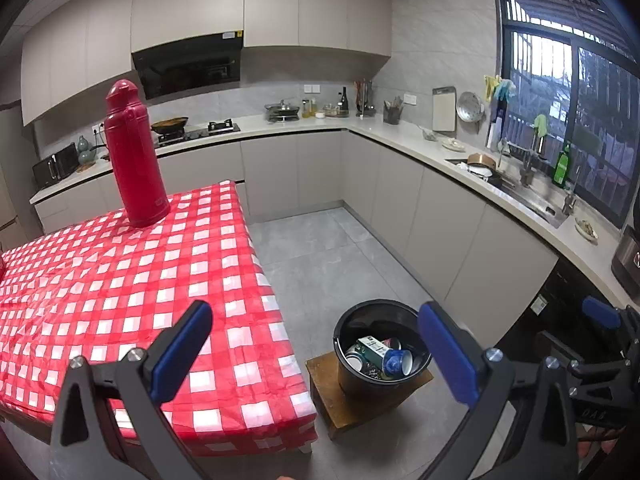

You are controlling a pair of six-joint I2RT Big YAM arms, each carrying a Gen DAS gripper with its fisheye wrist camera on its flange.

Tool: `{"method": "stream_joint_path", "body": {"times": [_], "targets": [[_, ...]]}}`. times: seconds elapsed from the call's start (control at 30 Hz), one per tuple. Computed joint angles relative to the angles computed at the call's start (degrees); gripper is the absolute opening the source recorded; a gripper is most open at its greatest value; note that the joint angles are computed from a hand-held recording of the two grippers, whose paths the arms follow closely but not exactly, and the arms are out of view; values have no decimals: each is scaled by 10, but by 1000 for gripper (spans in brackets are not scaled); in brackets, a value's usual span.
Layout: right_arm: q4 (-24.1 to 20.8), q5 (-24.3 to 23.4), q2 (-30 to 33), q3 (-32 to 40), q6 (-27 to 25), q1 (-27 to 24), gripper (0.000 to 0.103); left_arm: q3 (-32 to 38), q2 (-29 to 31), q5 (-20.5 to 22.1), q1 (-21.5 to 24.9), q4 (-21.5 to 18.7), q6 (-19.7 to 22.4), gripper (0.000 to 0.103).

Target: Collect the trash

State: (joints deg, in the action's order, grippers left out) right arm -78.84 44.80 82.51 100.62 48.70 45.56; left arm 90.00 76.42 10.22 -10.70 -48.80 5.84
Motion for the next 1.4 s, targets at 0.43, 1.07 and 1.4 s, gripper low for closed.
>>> {"method": "stream_joint_path", "body": {"times": [0.43,1.07,1.4], "targets": [[9,-4,-3,-4,-6,-5,103,2,2,-8,-3,-4,-2,103],[16,-4,-1,-4,-12,-4,103,-6,-4,-6,-2,2,-1,103],[17,-12,3,-1,-15,-3,103,-20,-9,5,5,19,-5,103]]}}
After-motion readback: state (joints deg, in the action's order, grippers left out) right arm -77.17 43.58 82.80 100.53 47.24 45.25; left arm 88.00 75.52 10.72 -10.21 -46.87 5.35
